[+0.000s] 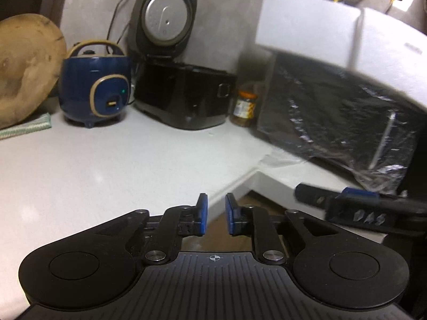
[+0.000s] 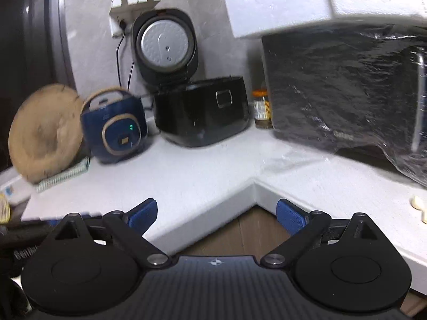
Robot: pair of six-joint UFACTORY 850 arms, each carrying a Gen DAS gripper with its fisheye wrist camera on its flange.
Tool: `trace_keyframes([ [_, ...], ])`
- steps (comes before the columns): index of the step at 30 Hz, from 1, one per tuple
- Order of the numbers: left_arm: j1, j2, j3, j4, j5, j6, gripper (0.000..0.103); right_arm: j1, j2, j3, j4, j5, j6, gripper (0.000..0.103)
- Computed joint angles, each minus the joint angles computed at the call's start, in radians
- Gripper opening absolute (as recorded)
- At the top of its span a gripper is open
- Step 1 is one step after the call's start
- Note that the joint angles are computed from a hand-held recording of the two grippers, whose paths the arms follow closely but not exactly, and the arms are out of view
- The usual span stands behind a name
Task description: Collect trash
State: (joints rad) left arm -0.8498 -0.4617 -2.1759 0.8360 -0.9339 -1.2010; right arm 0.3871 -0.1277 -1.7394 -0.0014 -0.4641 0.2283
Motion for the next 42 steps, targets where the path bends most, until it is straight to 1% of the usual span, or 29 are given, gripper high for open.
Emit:
trace_keyframes([
  [2,-0.05,-0.002,0.013,0.085,-0.048,-0.053,0.018,0.009,0.05,0.077,-0.056,0.041,0.023,0.096],
  [3,-0.074,-0.012,0.005,0.126,-0.094,-0.073,0.018,0.012,0.069,0.104,-0.088,0.052,0.039,0.096],
  [4,-0.101,-0.042,-0.036,0.16,-0.169,-0.071,0.018,0.011,0.09,0.141,-0.092,0.069,0.037,0.096],
  [5,-0.117,-0.07,-0.079,0.176,-0.218,-0.054,0.018,0.004,0.109,0.169,-0.055,0.079,-0.001,0.096],
  [6,-0.133,-0.092,-0.111,0.193,-0.256,-0.04,0.018,-0.006,0.125,0.189,0.016,0.084,-0.065,0.096],
  [7,-0.14,-0.101,-0.127,0.199,-0.269,-0.035,0.018,-0.015,0.136,0.203,0.082,0.083,-0.126,0.096],
  [9,-0.147,-0.1,-0.134,0.186,-0.261,-0.039,0.018,-0.021,0.158,0.232,0.14,0.092,-0.193,0.096],
  [12,-0.153,-0.13,-0.19,0.156,-0.296,-0.008,0.018,-0.021,0.19,0.274,0.169,0.118,-0.252,0.096],
  [16,-0.168,-0.152,-0.234,0.156,-0.339,0.001,0.018,-0.037,0.207,0.292,0.26,0.124,-0.332,0.096],
  [22,-0.178,-0.147,-0.232,0.168,-0.348,-0.017,0.017,-0.039,0.22,0.303,0.313,0.136,-0.393,0.096],
  [26,-0.181,-0.141,-0.224,0.174,-0.346,-0.024,0.017,-0.034,0.219,0.301,0.328,0.135,-0.419,0.096],
  [42,-0.174,-0.149,-0.24,0.133,-0.339,-0.011,0.017,-0.033,0.211,0.297,0.316,0.119,-0.411,0.096],
])
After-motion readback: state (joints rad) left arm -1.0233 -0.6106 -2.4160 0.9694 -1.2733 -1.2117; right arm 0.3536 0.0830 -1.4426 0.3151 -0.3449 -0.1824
